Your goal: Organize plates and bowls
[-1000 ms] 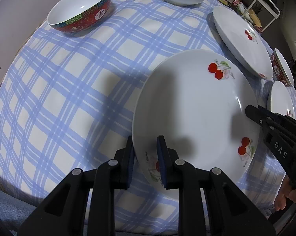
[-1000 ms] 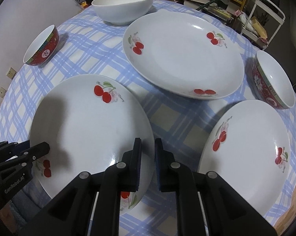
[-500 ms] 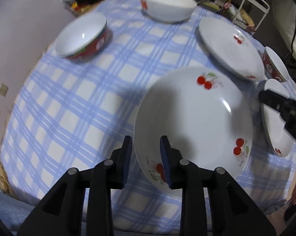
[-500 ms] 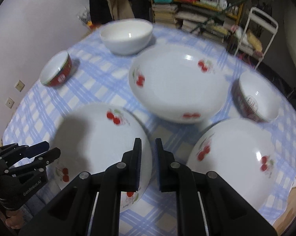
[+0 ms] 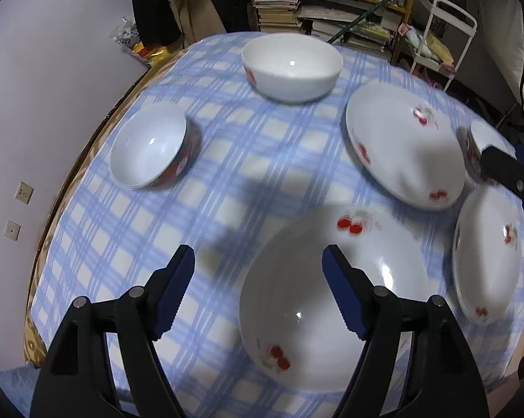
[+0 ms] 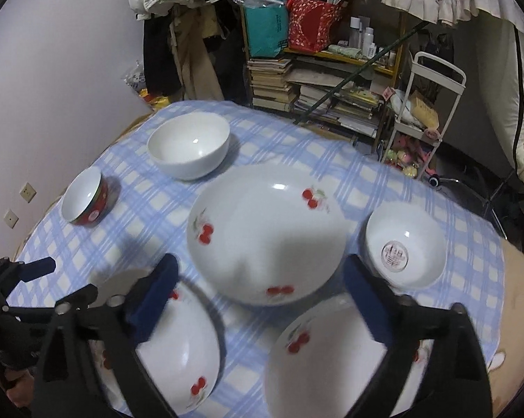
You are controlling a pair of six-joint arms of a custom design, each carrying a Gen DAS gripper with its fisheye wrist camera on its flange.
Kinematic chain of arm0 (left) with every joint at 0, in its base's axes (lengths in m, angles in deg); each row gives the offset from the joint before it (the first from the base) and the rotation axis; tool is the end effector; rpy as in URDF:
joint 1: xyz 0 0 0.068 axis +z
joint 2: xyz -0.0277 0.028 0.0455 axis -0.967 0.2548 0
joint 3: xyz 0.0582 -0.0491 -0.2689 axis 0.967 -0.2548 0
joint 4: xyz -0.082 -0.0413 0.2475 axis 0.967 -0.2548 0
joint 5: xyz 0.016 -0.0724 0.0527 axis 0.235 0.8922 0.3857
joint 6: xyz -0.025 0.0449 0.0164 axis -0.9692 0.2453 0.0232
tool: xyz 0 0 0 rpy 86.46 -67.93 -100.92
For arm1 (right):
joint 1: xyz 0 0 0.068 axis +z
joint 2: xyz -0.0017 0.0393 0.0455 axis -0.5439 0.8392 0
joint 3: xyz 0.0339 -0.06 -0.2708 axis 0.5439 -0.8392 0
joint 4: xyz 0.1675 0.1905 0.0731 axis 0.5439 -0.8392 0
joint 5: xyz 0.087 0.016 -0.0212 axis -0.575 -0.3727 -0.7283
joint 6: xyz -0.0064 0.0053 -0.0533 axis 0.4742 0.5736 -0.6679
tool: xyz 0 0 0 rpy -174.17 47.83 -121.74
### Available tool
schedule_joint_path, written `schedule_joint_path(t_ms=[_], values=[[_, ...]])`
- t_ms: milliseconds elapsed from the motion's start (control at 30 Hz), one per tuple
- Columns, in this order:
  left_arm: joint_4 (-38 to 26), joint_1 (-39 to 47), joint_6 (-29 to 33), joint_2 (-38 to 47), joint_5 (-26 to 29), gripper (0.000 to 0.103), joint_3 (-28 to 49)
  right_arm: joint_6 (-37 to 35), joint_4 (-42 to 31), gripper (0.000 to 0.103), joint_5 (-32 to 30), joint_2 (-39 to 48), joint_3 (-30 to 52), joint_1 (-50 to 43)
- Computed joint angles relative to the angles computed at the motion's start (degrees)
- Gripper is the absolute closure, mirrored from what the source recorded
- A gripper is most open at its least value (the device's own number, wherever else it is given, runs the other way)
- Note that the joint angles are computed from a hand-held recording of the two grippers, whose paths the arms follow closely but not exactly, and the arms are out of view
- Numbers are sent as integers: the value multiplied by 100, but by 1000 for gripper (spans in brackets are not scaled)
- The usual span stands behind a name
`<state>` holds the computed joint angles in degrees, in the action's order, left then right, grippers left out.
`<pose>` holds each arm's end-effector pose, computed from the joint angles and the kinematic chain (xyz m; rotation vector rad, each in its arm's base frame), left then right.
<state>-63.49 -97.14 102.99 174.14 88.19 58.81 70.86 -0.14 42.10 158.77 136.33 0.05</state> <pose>0.2962 -0.1188 0.2331 0.8305 2.5959 -0.0327 0.1960 0.1065 0.2459 0.5850 2.4258 -0.1054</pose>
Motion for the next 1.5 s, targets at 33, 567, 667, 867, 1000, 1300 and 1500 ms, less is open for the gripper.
schedule_joint_path(t_ms=[33, 567, 667, 867, 1000, 1300, 1500], values=[[-30, -31, -41, 54, -5, 28, 103, -187, 47, 0, -48, -44, 0, -174], [-502, -686, -780, 1715, -38, 28, 2047, -2432, 1330, 0, -2073, 56, -224, -3269], [-599, -722, -882, 1970, 21, 28, 2225, -2565, 1508, 0, -2319, 78, -299, -3564], [-774, -802, -1170, 2425, 148, 28, 2615, -2775, 1895, 30, -2806, 255, -463, -4047], [-885, -903, -1339, 2668, 219, 28, 2855, -2865, 2018, 43, -2989, 528, -512, -4165], [-833, -1090, -1335, 2929, 405, 29, 2780, -3079, 2004, 73, -3279, 1160, -472, -4194], [-701, -1107, -1325, 2965, 547, 47, 2601, -3160, 1937, 82, -3200, 1369, -374, -4150]])
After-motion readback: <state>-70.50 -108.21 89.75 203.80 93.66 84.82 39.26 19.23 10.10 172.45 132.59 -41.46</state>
